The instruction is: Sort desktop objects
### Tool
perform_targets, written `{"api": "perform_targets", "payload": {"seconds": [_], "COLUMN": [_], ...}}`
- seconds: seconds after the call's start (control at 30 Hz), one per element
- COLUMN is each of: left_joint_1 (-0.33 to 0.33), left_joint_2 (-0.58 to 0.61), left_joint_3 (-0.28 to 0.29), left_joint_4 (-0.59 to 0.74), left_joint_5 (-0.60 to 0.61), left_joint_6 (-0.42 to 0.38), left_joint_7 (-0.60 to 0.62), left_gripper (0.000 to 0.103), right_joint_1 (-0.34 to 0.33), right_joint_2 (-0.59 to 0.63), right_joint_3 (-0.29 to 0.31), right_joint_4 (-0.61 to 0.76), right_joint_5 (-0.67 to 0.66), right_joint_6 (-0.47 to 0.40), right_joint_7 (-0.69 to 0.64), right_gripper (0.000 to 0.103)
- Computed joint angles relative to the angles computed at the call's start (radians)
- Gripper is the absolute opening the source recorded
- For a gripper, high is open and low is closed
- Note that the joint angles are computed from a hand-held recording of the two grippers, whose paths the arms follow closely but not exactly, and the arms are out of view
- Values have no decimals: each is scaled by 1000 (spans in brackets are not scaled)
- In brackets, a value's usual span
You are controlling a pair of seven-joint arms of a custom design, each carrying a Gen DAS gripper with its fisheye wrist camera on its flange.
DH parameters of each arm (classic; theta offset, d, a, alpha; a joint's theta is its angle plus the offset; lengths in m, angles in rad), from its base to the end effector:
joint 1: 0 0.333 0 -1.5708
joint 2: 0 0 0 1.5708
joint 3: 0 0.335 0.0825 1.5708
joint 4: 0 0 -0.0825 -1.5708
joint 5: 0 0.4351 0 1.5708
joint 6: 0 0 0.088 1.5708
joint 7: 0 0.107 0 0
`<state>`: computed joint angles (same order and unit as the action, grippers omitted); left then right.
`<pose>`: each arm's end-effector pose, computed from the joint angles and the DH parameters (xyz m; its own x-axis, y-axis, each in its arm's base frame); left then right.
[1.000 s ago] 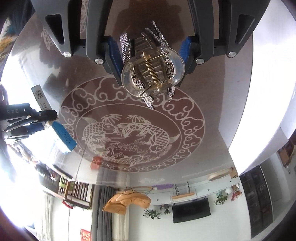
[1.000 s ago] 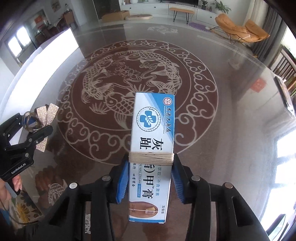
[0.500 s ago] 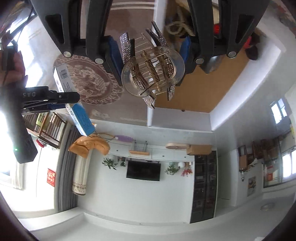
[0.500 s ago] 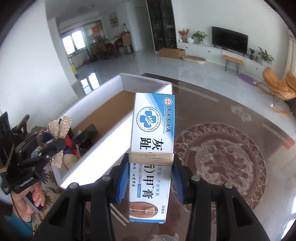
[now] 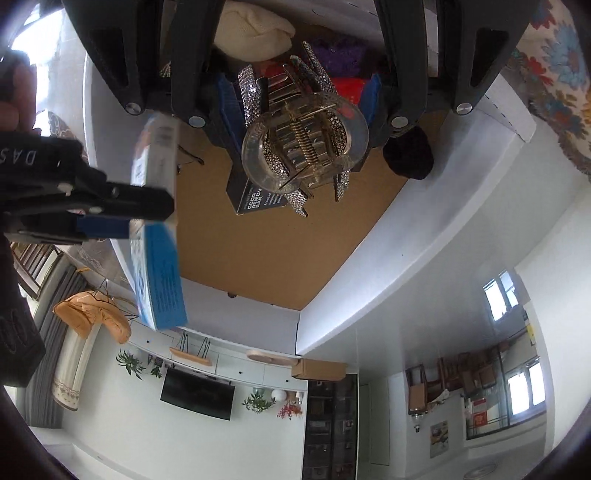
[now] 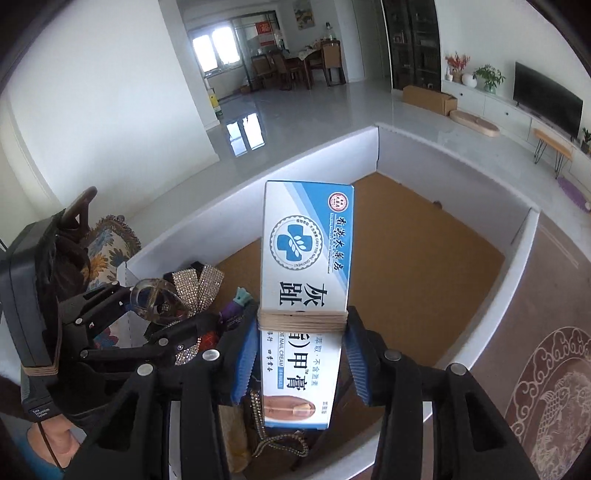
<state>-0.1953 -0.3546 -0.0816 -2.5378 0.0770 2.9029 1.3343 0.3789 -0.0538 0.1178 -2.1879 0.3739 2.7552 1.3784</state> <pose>0.4806 -0.1428 0.4699 -0.1375 -0.9884 0.0646 -0.7516 0.0617 -0.6568 0.5419 0.2775 0.4710 0.4293 -0.8816 -0.1960 -0.7770 -0.2499 -0.5778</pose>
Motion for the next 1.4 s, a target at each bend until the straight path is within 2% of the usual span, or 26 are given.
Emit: {"api": "perform_targets", "payload": {"seconds": [0.03, 0.1, 0.13, 0.17, 0.2, 0.3, 0.33, 0.4, 0.47, 0.53, 0.6, 0.67, 0.73, 1.03, 1.17, 1.27, 1.4], "left_joint_1": [18, 54, 86, 123, 162, 262, 312, 408, 452, 422, 380, 371, 356, 200, 149, 122, 109], "left_joint_2": [4, 3, -4, -20, -34, -84, -103, -146, -160, -157, -168, -178, -190, -202, -179, -171, -173], "left_joint_3": [-18, -51, -79, -111, -147, -244, -294, -405, -480, -474, -463, -477, -476, -326, -279, -249, -238], "left_joint_4": [3, -1, -8, -19, -26, -37, -36, -18, 18, 24, 24, 34, 34, 19, 40, 39, 36], "left_joint_5": [16, 53, 89, 132, 180, 297, 335, 400, 445, 453, 450, 477, 509, 539, 555, 562, 579], "left_joint_6": [-4, 9, 25, 45, 66, 95, 97, 25, -80, -110, -161, -226, -258, -318, -384, -388, -393], "left_joint_7": [-25, -81, -128, -181, -237, -391, -461, -606, -707, -739, -768, -821, -860, -907, -916, -919, -932], "left_gripper": [56, 75, 92, 100, 100, 101, 103, 103, 103, 103, 103, 103, 103, 103, 103, 103, 103], "right_joint_1": [-3, -6, -6, -9, -15, -33, -52, -94, -132, -153, -149, -151, -151, -157, -145, -141, -140], "right_joint_2": [19, 21, 3, -8, -26, -89, -114, -151, -178, -199, -224, -249, -268, -275, -268, -262, -256], "right_joint_3": [0, -3, -6, -8, -11, -15, -3, 16, 37, 41, 19, 13, 5, 32, 35, 39, 41], "right_joint_4": [17, 5, -15, -26, -43, -95, -108, -133, -151, -162, -183, -210, -226, -214, -206, -202, -198], "right_joint_5": [-18, -19, 1, 4, -7, -35, -91, -200, -299, -357, -352, -346, -331, -355, -355, -361, -372], "right_joint_6": [-43, -33, -14, -1, 11, 51, 50, 44, 24, -6, -9, -2, -3, -6, 1, 2, -4], "right_joint_7": [23, 13, -12, -15, -2, 35, 87, 171, 244, 285, 272, 275, 267, 273, 266, 262, 262], "right_gripper": [63, 72, 78, 82, 88, 94, 98, 100, 100, 100, 100, 100, 100, 100, 100, 100, 100]}}
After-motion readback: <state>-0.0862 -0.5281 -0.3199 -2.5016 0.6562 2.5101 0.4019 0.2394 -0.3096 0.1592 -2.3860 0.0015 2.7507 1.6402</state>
